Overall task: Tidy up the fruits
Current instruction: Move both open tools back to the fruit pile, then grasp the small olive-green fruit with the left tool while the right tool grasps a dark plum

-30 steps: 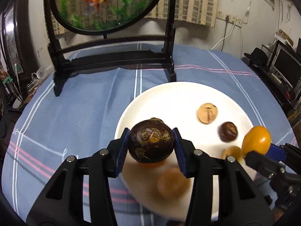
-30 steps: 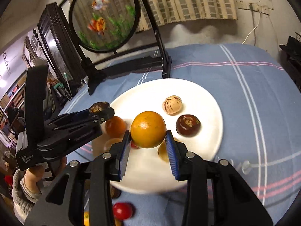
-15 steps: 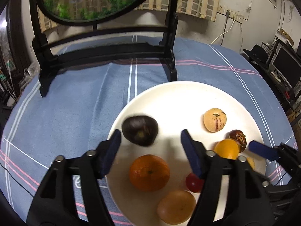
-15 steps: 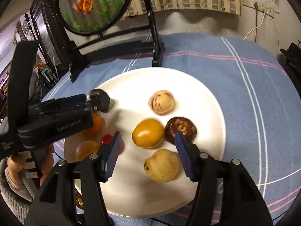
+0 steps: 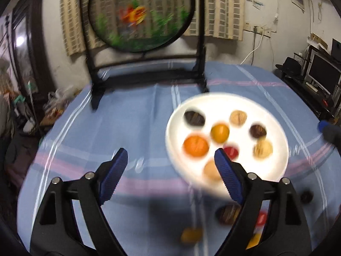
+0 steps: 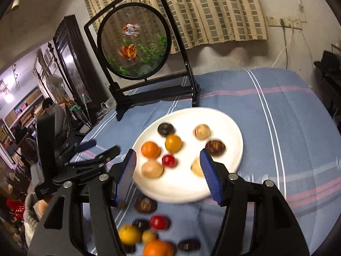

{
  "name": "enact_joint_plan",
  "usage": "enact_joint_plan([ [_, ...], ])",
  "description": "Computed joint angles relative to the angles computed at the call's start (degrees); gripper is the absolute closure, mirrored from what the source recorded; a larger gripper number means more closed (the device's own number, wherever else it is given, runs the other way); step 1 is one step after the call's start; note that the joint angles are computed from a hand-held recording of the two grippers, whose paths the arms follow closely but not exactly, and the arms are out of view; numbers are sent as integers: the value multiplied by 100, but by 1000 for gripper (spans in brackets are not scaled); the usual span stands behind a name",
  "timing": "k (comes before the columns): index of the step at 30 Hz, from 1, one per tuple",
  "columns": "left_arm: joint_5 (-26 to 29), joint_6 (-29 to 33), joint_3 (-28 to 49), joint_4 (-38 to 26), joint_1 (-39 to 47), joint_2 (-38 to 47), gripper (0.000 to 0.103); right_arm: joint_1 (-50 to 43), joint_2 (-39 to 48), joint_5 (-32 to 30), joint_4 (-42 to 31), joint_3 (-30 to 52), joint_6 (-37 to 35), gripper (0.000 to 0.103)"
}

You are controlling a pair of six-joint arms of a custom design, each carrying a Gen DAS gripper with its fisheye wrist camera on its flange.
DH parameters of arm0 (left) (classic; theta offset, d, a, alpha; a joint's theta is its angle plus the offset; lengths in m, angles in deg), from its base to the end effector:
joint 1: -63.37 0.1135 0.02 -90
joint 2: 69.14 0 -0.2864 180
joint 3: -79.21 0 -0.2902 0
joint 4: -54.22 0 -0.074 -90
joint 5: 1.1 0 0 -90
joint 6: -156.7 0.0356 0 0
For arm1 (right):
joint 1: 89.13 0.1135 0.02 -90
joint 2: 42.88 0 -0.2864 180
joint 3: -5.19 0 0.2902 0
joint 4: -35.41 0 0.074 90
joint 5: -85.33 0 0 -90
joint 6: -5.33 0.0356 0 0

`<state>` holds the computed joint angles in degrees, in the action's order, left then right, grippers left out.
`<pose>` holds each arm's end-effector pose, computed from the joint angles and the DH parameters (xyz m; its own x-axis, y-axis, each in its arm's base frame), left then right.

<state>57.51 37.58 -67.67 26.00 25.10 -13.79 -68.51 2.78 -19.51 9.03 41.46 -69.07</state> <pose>0.1624 -0.1045 0.1588 -0.6594 -0.0089 -0.7517 -0.0602 0.9973 0.0410 0.1785 0.0769 0.2076 -0.6708 0.0253 -0.7412 -0.3681 0.8563 0.3624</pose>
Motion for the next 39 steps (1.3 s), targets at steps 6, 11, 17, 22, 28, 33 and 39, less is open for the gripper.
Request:
enact_joint_plan([
  [6,-671,-928,-969,-904,-1021,-921,19,-1189,-1535,-981,-875,-997,-27,40],
  [11,-975,-1445,-1170,-1260,-1683,-1386,19,-2158,-1485,-1669,-1095,-1051,-166,40],
  [17,-1005,-1319,-963,-429,-2073,88,19,-2209,-1381,-1650,-1150,-1009,-203,40],
  [22,-492,-881,-992,123,-1665,414,27,-2119,-1283,-1657,-1177,-1013,-118,36],
  [28,434,-404,-1112,638,-934,464,54,-2113,-1168,-1680,-1148,-1023,-107,33],
  [33,774,-198,-1137,998,-627,601,56,-2030,-1018,-1576,-1084,-1024,-130,33],
  [39,865,-135,-1106,1075,-515,652,56,-1776,-1023,-1300,-1071,-1063,-169,33],
])
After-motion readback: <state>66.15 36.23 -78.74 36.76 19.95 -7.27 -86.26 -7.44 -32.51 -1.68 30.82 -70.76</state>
